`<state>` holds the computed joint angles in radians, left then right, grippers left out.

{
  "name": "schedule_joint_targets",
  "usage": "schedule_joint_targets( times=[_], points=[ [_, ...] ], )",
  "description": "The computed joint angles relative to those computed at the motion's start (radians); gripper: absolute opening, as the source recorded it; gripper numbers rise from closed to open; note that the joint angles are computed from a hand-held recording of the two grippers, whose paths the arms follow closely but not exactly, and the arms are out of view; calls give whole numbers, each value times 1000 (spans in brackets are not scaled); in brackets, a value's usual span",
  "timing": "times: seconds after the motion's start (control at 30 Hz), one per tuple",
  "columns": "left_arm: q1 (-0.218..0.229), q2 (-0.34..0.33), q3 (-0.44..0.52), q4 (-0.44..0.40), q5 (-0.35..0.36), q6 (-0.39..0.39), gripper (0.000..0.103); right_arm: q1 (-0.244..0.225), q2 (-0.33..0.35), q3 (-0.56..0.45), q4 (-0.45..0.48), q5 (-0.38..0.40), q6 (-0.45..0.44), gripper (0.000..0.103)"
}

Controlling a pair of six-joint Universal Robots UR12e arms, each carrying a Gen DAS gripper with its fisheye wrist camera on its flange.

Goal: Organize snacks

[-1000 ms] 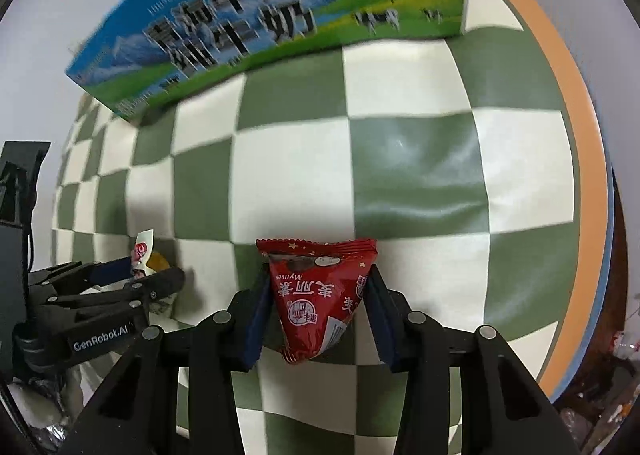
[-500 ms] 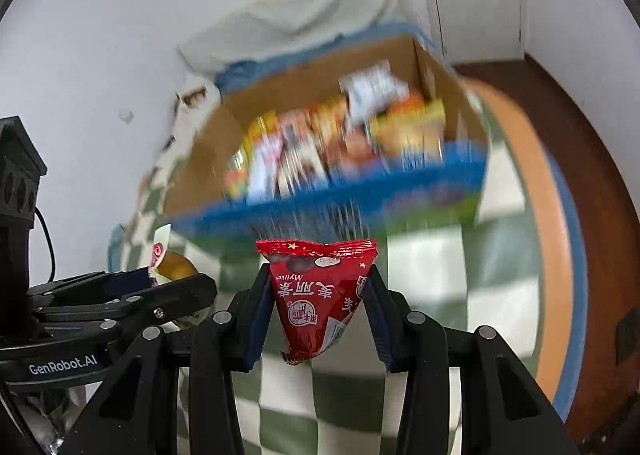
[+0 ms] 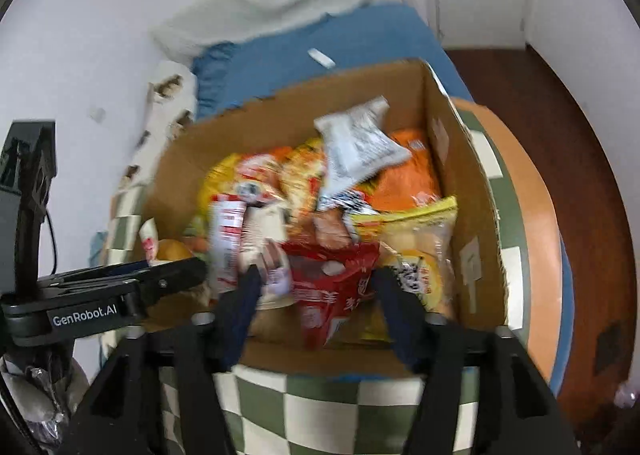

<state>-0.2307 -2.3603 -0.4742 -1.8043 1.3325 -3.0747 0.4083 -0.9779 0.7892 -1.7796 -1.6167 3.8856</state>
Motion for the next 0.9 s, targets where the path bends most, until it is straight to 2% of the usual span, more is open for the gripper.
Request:
schedule_joint_targets(
  times=[0.03,0.07,0.1,0.2,0.37,0.57,0.9],
  points=[
    [-2,-6,6,-10,14,-1,68,-6,10,-15,34,13,-1,84],
    [-2,-9,5,-9,19,-1,83,-8,16,-24,58,12,2,91],
    [-4,-6,-5,3,32,-2,93,-10,28,-47,97,5,-3,94],
    [-7,6,-33,39,64,-6,94,-6,57,-104,181,-44,-14,98],
    [-13,35,-87,100,104,-3,94,-1,91,-162,254,-85,-31,99],
    [-9,51,-119,147,113,-12,94,4,98,-173,271,-106,-29,99],
    [-7,163,-278,328,129,-2,94,34,71,-160,241,-188,-24,99]
  ],
)
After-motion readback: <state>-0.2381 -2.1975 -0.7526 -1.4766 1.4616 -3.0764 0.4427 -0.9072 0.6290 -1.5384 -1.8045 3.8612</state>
